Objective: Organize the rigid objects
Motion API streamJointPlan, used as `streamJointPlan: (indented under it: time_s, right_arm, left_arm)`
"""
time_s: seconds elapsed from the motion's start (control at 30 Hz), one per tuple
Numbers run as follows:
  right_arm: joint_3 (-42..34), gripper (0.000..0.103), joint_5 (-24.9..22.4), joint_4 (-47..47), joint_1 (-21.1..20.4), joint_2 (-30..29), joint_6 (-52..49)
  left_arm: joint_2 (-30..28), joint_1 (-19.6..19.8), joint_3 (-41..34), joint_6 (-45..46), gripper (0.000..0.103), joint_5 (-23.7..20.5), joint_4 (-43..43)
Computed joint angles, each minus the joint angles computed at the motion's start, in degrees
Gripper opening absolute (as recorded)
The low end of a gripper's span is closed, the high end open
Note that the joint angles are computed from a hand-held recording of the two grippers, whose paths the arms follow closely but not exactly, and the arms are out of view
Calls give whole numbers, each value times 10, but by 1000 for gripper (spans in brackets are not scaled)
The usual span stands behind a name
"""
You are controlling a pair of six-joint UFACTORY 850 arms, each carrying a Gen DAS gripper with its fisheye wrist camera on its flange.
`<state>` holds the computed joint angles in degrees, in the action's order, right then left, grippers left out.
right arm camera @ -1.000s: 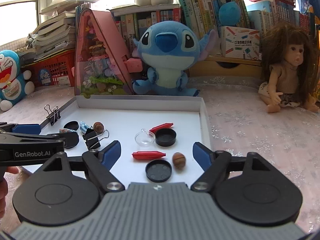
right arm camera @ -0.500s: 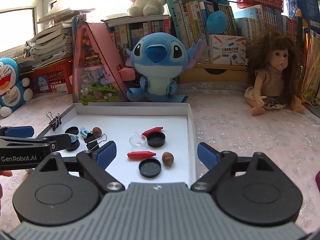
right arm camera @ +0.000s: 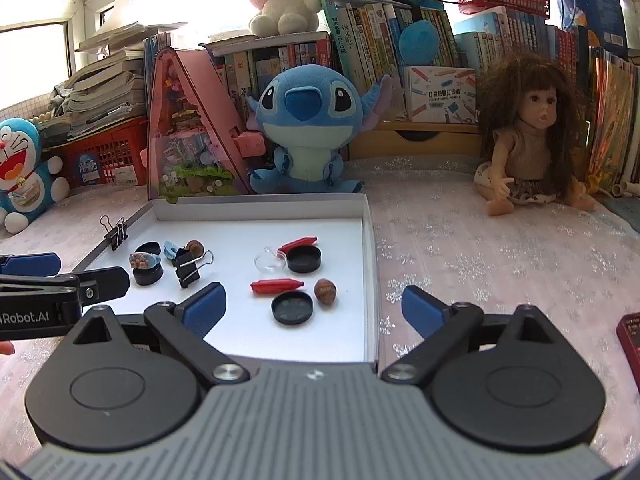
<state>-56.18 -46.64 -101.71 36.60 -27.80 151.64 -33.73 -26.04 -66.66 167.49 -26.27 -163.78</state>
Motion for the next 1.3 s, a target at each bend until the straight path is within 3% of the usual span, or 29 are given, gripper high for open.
streamJointPlan:
  time_s: [0.43,1.3]
  right_arm:
    - [17,101,-3,12,20,-1,14]
    - [0,103,33,61,19,-29,-31]
  left_arm:
    - [14,-1,48,36,92,-18,-28]
    - [-25,-12,24,107,92,33,-135]
